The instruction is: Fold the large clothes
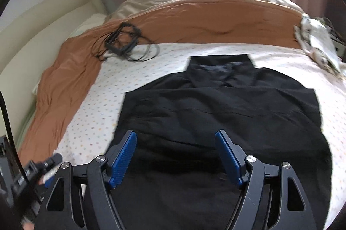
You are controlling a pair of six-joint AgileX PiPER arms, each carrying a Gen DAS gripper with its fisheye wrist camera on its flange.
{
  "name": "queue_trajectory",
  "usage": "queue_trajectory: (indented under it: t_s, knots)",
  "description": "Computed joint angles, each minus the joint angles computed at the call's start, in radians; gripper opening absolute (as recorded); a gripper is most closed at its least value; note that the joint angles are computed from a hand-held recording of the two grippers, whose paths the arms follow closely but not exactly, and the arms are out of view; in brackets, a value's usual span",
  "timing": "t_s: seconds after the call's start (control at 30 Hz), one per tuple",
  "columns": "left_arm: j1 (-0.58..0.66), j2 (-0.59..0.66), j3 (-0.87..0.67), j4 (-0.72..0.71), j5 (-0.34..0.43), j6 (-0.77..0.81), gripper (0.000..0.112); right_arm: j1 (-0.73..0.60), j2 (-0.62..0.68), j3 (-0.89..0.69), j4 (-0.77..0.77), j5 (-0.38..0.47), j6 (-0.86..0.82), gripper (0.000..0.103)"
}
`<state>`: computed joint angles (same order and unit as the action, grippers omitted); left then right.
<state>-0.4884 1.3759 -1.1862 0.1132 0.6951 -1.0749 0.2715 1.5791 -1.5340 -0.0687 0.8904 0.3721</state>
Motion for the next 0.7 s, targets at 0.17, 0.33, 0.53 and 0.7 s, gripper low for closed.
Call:
queue_trajectory:
  t_s: [0.17, 0.33, 0.53, 0.7]
  knots:
    - [-0.061, 0.030, -0.047, 0.066, 0.009, -0.033, 0.096, -0.122, -0.158, 0.173, 0.067, -0.050, -0.072, 0.075]
    - [-0.136, 0.075, -0.101, 0.146, 0.021, -0.058, 0.096, -0.278, -0.277, 0.343, 0.169, -0.082, -0.186, 0.075]
    - [-0.216, 0.124, -0.155, 0.270, 0.032, -0.074, 0.096, -0.526, -0.285, 0.457, 0.350, -0.109, -0.364, 0.075]
    - [-0.183, 0.133, -0.124, 0.180, -0.037, -0.022, 0.096, -0.732, -0.230, 0.493, 0.547, -0.099, -0.544, 0.075]
